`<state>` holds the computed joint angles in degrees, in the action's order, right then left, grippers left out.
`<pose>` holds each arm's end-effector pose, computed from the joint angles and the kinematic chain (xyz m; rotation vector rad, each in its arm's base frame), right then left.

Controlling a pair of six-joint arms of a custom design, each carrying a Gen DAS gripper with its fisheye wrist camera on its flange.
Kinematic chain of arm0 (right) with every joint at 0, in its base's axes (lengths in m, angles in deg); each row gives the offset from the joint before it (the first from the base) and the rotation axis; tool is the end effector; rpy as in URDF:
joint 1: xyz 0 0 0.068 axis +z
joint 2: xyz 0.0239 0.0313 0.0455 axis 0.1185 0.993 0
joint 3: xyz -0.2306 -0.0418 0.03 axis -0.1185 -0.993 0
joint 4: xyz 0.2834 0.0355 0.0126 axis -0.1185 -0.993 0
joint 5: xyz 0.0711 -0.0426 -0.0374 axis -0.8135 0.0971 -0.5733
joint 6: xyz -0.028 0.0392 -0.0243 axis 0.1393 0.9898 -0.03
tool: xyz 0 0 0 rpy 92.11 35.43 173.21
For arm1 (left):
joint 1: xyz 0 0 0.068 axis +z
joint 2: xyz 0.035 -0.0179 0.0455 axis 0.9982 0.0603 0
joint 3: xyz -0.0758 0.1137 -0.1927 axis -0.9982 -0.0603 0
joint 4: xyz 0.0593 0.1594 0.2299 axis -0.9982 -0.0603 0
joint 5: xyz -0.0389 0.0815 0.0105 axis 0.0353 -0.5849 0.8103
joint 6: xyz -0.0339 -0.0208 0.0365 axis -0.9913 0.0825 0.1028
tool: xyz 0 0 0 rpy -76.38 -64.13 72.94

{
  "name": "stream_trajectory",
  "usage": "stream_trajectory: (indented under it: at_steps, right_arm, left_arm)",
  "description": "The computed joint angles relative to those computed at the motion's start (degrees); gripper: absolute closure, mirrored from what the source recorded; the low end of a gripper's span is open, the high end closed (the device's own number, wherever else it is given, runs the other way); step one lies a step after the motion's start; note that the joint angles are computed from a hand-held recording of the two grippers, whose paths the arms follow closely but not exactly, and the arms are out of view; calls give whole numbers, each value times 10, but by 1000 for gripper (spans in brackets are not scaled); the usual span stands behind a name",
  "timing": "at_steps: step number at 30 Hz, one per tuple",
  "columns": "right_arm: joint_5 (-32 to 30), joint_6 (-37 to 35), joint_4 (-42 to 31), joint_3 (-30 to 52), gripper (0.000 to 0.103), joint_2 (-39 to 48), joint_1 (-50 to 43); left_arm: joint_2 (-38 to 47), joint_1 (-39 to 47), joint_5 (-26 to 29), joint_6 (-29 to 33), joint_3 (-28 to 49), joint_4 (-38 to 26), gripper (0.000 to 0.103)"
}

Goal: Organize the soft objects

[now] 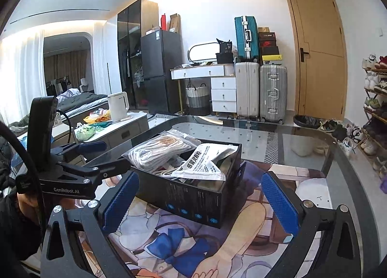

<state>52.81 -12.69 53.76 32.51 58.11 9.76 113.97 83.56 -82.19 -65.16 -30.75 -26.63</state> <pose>0.2732 0.0346 0.1646 -0.6472 1.8754 0.5071 0.2488 -0.0116 0.1517 -0.0517 2.0451 -0.0403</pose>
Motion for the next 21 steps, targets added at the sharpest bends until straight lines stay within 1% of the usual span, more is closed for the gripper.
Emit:
stream_trajectory:
  at_steps: [6, 13, 18, 21]
  right_arm:
    - [8, 7, 21, -25, 1, -23, 8]
    - [0, 1, 20, -22, 1, -19, 10]
    - [3, 4, 34, -35, 1, -31, 10]
    - [8, 1, 37, -31, 1, -23, 14]
  left_arm:
    - [-11, -9, -11, 3, -8, 3, 0]
    - [-15, -24, -30, -1, -9, -1, 0]
    - [-23, -24, -31, -2, -14, 1, 0]
    - [-22, -22, -28, -2, -13, 0, 0]
